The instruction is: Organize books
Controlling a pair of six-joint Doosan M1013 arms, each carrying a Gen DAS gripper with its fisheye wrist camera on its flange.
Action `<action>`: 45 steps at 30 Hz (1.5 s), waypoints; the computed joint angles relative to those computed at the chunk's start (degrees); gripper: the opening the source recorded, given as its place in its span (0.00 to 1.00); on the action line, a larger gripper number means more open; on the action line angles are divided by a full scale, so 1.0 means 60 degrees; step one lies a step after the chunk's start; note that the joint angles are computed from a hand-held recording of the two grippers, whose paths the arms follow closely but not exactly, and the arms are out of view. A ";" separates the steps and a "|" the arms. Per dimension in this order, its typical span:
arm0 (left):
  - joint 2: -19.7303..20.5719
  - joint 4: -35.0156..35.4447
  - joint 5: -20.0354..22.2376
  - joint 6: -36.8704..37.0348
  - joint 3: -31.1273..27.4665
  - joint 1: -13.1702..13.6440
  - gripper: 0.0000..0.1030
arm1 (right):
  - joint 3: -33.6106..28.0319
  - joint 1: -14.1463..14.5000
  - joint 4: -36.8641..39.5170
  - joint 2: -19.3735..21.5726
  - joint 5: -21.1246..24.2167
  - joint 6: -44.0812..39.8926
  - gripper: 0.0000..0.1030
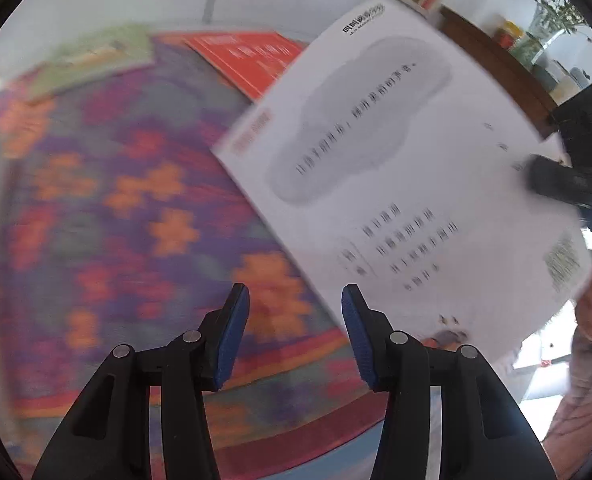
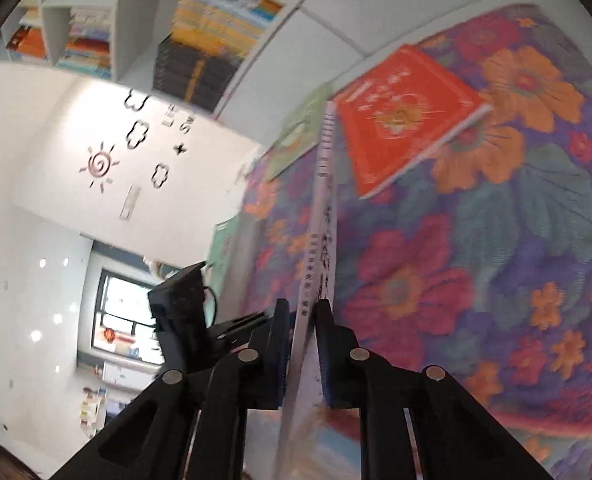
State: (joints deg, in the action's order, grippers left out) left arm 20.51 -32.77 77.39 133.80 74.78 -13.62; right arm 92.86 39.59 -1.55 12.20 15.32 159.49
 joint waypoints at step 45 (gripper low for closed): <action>-0.0240 -0.0144 -0.0136 0.0275 0.0694 0.1499 0.46 | -0.1328 -0.0582 0.8459 0.1901 0.2460 -0.8396 0.43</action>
State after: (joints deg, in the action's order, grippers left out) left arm 19.07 -33.64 76.57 135.45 78.94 -4.63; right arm 84.89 36.10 49.20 23.61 30.07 109.11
